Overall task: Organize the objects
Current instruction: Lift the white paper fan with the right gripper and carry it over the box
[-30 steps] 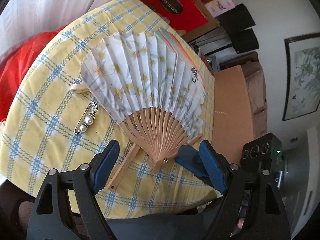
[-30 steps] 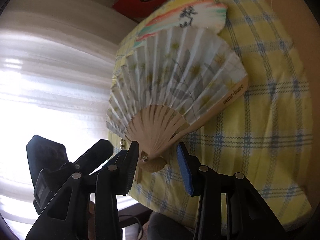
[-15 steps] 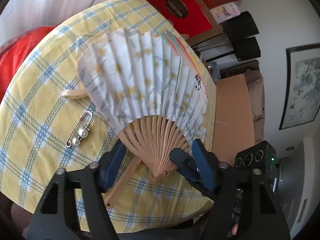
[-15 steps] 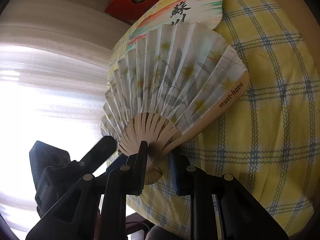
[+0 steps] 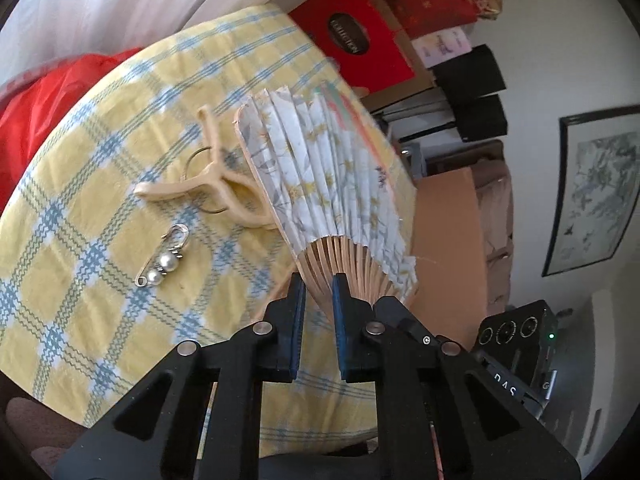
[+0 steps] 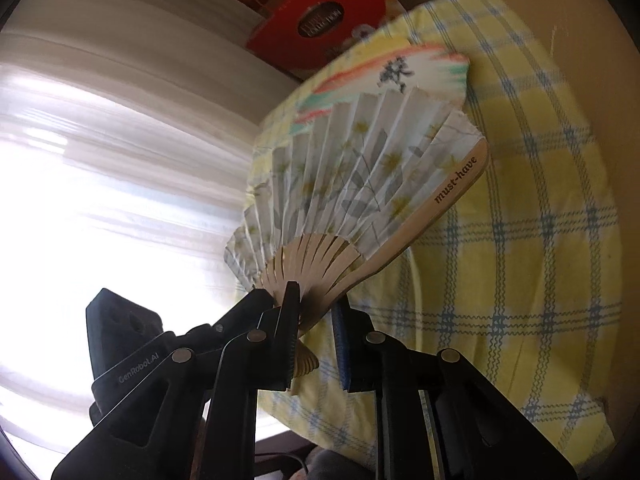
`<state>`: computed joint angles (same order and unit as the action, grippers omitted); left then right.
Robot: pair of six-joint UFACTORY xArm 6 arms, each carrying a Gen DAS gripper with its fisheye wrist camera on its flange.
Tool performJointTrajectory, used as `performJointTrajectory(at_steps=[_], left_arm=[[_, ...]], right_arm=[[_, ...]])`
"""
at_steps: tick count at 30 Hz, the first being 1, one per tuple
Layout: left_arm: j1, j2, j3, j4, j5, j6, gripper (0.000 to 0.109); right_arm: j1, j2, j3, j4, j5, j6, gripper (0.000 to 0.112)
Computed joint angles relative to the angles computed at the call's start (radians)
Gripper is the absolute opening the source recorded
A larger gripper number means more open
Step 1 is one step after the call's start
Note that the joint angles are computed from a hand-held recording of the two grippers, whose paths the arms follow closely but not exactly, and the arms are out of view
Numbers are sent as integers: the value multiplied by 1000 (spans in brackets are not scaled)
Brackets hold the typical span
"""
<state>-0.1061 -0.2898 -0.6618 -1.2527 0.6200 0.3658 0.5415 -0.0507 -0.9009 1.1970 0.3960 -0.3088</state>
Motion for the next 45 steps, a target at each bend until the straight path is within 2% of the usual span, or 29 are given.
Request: performJointTrajectory(at_steps=[5,11,18,24,28,29,30,33,39,42,45], left_arm=[[-15,-39,-27,22,-6,-14,12],[-41,-62,-98,41,5,-22,11],[-134,-9,-227,83,-8,-51,11],[-248,103,-372,108,-34,-53,11],[-308,200,-479,109,-25,-51,11],[-321,227,-506,110,-24,-52,11],[-334,250,-529,114,-25,-57,11],[-368,335,-615,144,-21,-85,11],[-414,491,-789,282,7,-181,11],[-423,569,-880,344,38,-210,12],[-429,659,-998,431,92,-259,13]], right_arm=[[-2,-34,-19,-18,-11,2,15],[-47,-117,-20,-33,14,-16,15],[-163,-262,33,-108,60,20,15],[-291,-355,66,-186,105,60,15],[-374,-366,77,-179,122,46,15],[-410,-412,102,-179,160,32,15],[-432,-417,110,-200,157,58,15],[-500,-396,102,-188,190,25,15],[-599,-305,55,-124,226,-60,15],[-646,-242,13,-90,257,-110,15],[-684,-206,-12,-124,289,-123,15]])
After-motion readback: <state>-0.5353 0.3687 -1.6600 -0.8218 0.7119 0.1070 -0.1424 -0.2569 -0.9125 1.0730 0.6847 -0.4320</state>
